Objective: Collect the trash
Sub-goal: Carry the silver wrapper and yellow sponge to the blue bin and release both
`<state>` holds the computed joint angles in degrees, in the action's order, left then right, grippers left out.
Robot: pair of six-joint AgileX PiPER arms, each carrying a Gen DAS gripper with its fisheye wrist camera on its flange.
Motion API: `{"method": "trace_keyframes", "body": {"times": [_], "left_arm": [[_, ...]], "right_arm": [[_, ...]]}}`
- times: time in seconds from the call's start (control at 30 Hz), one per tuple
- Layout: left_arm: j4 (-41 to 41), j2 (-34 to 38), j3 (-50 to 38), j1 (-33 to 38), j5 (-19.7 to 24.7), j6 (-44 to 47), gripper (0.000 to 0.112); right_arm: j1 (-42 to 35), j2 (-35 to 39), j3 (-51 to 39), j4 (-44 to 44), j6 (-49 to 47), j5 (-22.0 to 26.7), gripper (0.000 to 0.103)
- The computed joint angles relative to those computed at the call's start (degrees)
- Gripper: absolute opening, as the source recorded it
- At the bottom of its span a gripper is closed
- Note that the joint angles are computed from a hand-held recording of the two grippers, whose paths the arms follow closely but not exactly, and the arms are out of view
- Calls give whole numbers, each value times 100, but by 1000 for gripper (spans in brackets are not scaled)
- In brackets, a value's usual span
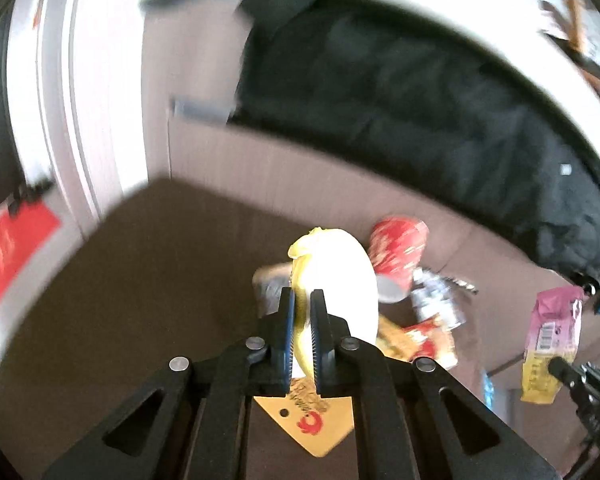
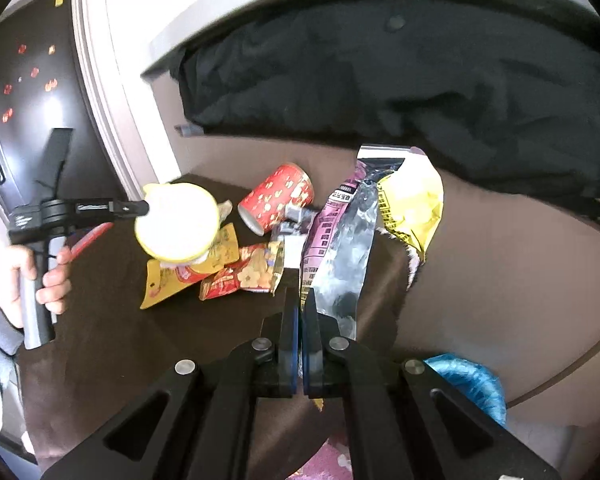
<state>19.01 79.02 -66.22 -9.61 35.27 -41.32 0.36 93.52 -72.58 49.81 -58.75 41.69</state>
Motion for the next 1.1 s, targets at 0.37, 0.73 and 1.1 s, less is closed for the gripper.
{"method": "trace_keyframes", "body": {"times": [0.37,0.73,1.1], "left_arm": [[1152,781,-1977,-2759,1478,-813,7],[-118,3984,-4398,-3521,1748,-243,8],[-1228,6765,-7806,-3224,3272,508,8]], "right_arm": [[-1577,-667,156,681,-924,927,1],[-3258,455,-28,552,-1410,1380,2],[-2895,2380,-619,-30,-1141,629,6]]}}
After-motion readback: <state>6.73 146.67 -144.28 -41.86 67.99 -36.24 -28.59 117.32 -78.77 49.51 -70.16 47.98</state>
